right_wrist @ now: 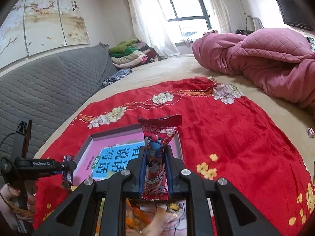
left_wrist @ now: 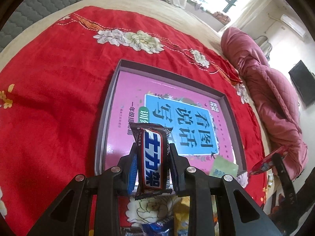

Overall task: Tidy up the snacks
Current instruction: 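Lift the chocolate bar with the left tool while the right tool carries the candy stick over the tray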

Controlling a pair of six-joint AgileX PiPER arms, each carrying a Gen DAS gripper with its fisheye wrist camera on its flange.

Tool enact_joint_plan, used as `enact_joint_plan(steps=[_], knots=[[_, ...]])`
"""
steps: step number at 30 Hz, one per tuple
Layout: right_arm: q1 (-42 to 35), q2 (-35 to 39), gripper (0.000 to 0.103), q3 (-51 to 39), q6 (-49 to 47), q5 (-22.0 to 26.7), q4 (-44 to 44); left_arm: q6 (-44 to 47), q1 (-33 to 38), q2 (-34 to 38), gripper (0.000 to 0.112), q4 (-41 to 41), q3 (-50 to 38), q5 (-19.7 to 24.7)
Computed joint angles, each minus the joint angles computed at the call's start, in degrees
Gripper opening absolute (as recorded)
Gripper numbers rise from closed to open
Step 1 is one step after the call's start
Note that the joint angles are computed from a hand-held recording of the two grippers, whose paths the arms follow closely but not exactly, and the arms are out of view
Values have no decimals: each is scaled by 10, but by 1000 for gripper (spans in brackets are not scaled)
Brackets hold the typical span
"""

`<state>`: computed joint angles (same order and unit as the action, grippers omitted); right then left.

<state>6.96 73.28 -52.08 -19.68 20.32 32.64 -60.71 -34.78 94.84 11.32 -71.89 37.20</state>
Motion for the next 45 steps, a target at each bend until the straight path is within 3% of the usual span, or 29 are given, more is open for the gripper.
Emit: enact_joint_plan(steps=[8,19,38,45], knots=[[23,33,18,-13,35,-19,-41,-5,5,19,29,8,-8,4],[32,74,18,-25,96,-7,-112,-1,7,28,29,1,-5,-1],[41,124,18,-37,54,-12,-78,7,12,36,29,-13,-2,-1],[39,143,18,-45,79,-15,-102,14,13,39,29,-20,-2,-3]])
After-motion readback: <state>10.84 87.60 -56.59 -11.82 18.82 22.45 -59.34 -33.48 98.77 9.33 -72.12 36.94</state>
